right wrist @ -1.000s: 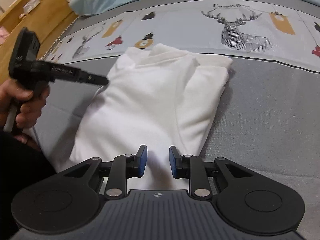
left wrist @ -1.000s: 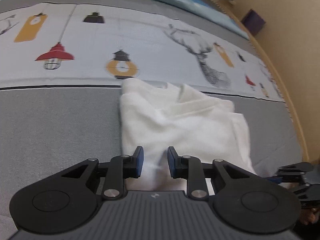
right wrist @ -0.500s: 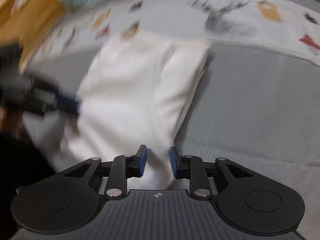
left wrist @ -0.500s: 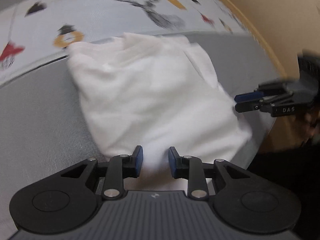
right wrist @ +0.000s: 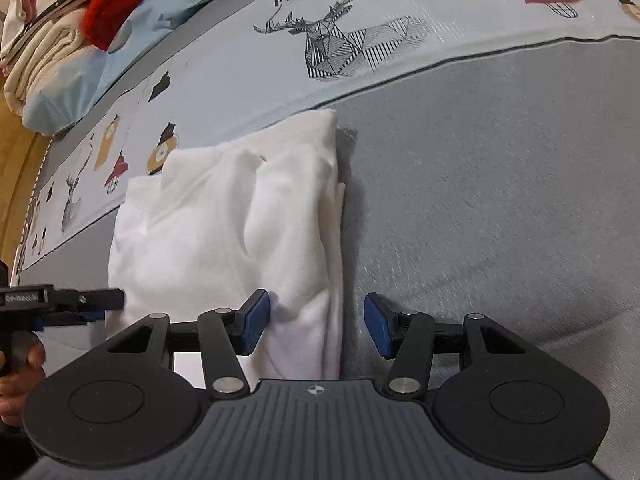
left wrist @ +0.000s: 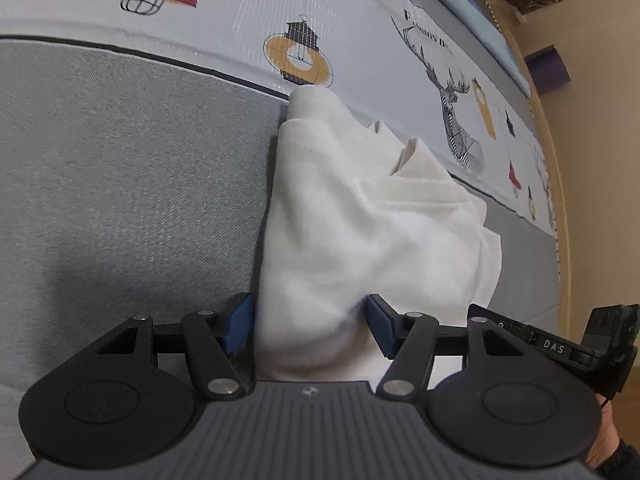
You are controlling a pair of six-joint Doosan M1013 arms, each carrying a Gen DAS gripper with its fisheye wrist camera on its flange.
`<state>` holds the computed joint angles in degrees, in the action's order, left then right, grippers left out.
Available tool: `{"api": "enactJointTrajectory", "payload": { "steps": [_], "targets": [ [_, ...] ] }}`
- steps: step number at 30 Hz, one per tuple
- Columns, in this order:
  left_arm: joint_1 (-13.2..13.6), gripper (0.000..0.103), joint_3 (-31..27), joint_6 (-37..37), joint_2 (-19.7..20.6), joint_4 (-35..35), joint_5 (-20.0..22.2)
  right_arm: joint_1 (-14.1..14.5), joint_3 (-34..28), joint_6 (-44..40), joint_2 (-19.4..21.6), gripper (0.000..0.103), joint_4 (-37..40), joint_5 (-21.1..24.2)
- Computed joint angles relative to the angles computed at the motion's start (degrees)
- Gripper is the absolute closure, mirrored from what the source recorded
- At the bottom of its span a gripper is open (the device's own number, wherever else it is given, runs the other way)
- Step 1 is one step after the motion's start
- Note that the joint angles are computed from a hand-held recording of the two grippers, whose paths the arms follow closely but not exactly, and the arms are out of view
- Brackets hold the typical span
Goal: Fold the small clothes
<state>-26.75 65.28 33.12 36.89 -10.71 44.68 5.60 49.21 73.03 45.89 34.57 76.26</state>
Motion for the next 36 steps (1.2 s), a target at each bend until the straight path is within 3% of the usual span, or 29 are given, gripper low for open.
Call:
{"api": "enactJointTrajectory", "payload": {
  "steps": [1, 3, 4, 6, 9, 12, 16, 17, 20, 23, 26, 27, 29, 30, 35, 36],
  "targets": [
    [0.01, 0.036, 0.13, -0.07, 0.03, -0.28, -0.61, -0.01, -0.23, 0.56, 0.19, 0.050, 0.43, 0.17],
    [0.12, 0.039, 0.26, -0.34, 0.14, -0.23, -1.39, -0.06, -0.42, 0.72, 0.48, 0.066, 1.62, 0.36],
    [0.11, 0.044, 0.14, -0.53, 0.18, 0.29, -1.55, 0.00, -0.65, 0.80, 0.65, 0.067, 1.79, 0.37],
    [0.07, 0.064, -0.05, 0.53, 0.04, 1.74, -1.58, 0.32, -0.34, -0.04, 0.39, 0.078, 1.71, -0.60],
    [-0.33, 0.070, 0.16, -0.28, -0.67, 6.64, -2.83, 0.32, 0.19, -0.59, -0.11, 0.086, 3.83, -2.84],
    [-0.64, 0.071, 1.86, -7.46, -2.71, 15.63, -5.94, 0.13, 1.01, -1.95, -0.82, 0.088, 10.51, -5.73],
    [-1.90, 0.064, 3.74, -18.64, -4.98, 35.19, -8.32, 1.08, 4.49, -8.06, -3.24, 0.088, 17.90, -13.94],
    [-2.17, 0.059, 4.04, -22.70, -5.28, 39.45, -7.49, 1.53, 5.24, -9.31, -3.83, 0.085, 17.76, -16.57],
    [-2.38, 0.059, 5.29, -30.17, -6.14, 44.54, -5.83, 3.49, 6.26, -6.53, -5.12, 0.070, 9.14, -24.31],
    [-2.25, 0.059, 6.29, -28.48, -6.76, 41.85, -6.58, 3.52, 5.79, -4.71, -4.89, 0.069, 8.63, -23.88],
    [-1.71, 0.059, 4.92, -14.96, -5.83, 30.40, -5.34, 3.32, 3.68, -8.34, -3.60, 0.069, 10.26, -16.51],
    [-1.48, 0.059, 4.14, -9.67, -5.22, 25.66, -2.78, 3.60, 2.46, -8.47, -2.94, 0.068, 7.71, -13.29],
    [-1.60, 0.055, 0.04, -1.97, -2.25, 20.14, 8.02, 5.29, 0.72, -6.75, -1.97, 0.068, -4.73, -7.88],
    [-1.97, 0.050, -0.77, -1.18, -1.67, 21.07, 10.35, 5.77, 0.58, -5.74, -1.74, 0.056, -8.61, -6.91],
    [-2.97, 0.051, 1.60, -4.61, -3.32, 24.24, 6.84, 4.72, 2.20, -2.07, -2.88, 0.055, -5.56, -9.71],
    [-3.16, 0.050, 0.78, -3.43, -2.70, 24.21, 8.84, 4.93, 2.63, -2.78, -3.18, 0.055, -7.19, -9.91]
  ]
}}
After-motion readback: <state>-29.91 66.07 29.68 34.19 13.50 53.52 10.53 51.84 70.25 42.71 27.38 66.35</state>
